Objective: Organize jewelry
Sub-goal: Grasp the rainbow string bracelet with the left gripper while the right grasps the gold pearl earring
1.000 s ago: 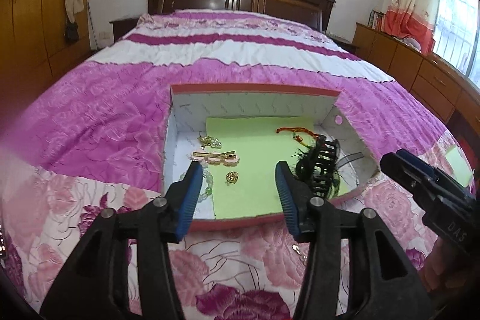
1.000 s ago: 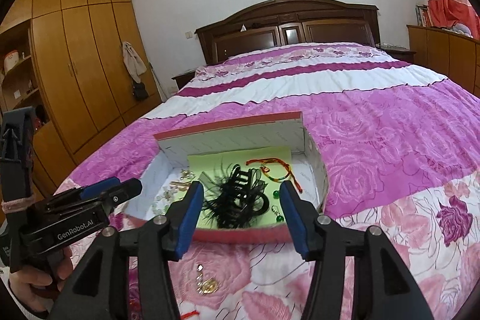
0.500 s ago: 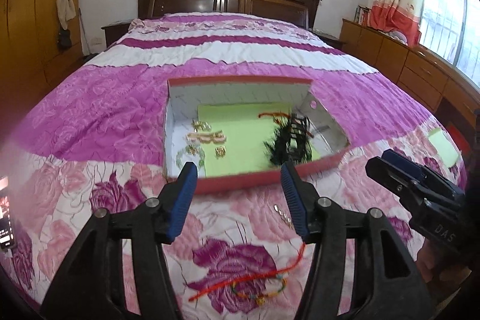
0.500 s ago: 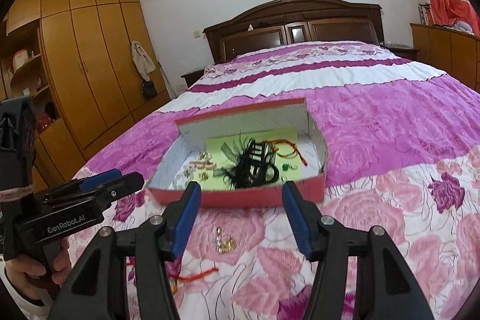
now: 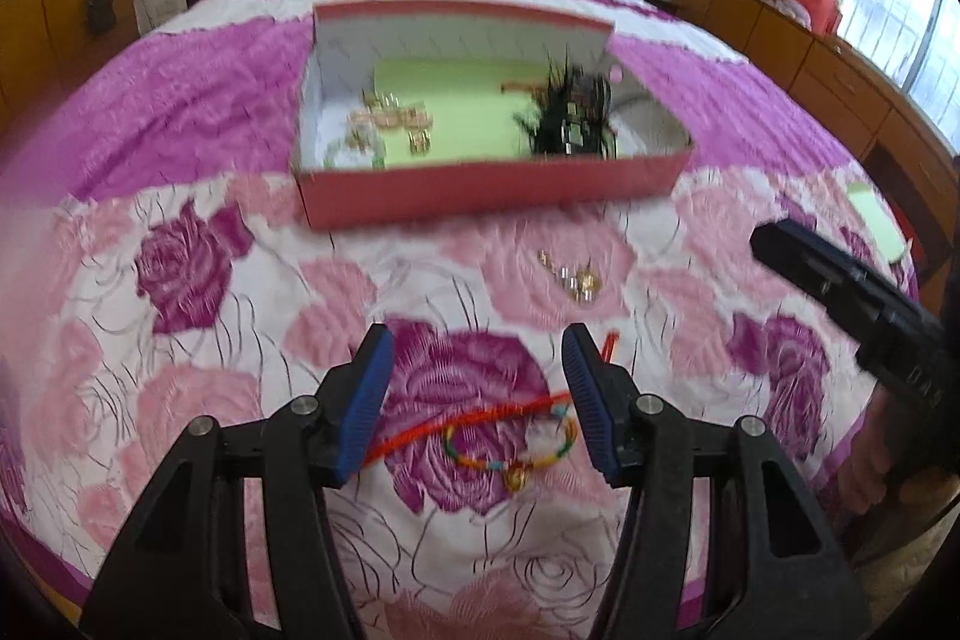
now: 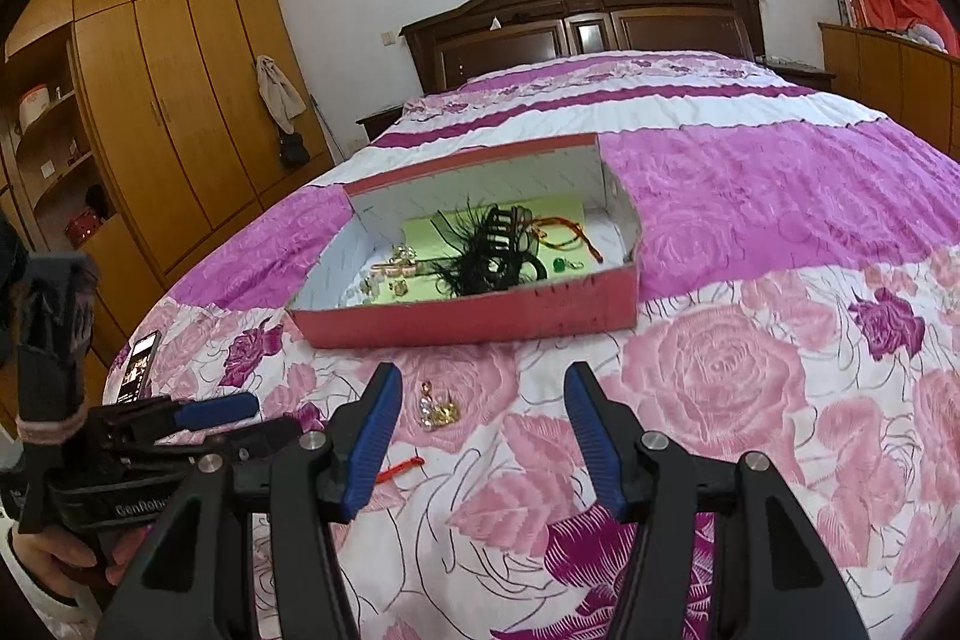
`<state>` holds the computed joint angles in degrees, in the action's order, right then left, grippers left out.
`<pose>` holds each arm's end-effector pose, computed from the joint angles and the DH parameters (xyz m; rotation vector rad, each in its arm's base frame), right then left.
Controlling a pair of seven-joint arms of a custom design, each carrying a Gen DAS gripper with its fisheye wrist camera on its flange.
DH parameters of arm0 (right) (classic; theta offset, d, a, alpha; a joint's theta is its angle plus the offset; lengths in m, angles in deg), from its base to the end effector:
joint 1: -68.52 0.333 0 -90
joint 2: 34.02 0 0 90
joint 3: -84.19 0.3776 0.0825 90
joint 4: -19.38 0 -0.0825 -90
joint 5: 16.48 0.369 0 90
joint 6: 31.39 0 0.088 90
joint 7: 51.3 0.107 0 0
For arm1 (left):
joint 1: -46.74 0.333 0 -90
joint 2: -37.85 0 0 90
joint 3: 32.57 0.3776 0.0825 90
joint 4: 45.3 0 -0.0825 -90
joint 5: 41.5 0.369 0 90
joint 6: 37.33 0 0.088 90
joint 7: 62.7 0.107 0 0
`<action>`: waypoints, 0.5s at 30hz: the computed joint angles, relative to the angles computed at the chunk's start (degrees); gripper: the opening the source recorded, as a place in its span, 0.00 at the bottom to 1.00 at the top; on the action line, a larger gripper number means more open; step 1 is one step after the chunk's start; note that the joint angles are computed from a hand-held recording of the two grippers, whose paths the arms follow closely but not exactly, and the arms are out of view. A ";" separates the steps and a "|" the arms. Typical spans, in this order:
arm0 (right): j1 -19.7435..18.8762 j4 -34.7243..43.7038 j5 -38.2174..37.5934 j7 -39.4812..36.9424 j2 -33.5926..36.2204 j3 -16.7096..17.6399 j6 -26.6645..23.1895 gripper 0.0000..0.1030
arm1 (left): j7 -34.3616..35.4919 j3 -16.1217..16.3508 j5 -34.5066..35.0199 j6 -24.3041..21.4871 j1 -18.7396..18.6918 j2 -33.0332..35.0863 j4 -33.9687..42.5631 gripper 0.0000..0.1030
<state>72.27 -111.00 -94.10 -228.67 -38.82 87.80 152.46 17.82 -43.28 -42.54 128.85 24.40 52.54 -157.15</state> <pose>0.4766 0.1560 0.5259 -1.5059 1.6597 -0.5960 0.5572 -0.3472 0.5002 -1.5549 2.2764 -0.9463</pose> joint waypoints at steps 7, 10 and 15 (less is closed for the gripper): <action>-0.34 -1.84 4.63 -3.39 0.15 -0.04 1.46 0.58 | 4.19 -1.80 -1.50 -3.95 1.01 0.43 -0.01 0.49; -1.13 -2.22 5.63 -4.12 0.34 0.66 1.99 0.58 | 6.13 -2.77 -3.46 -5.82 1.47 1.12 0.30 0.49; -1.63 -3.00 9.03 -6.95 0.76 1.06 2.65 0.58 | 5.87 -1.63 -2.17 -5.35 0.27 1.41 -0.09 0.49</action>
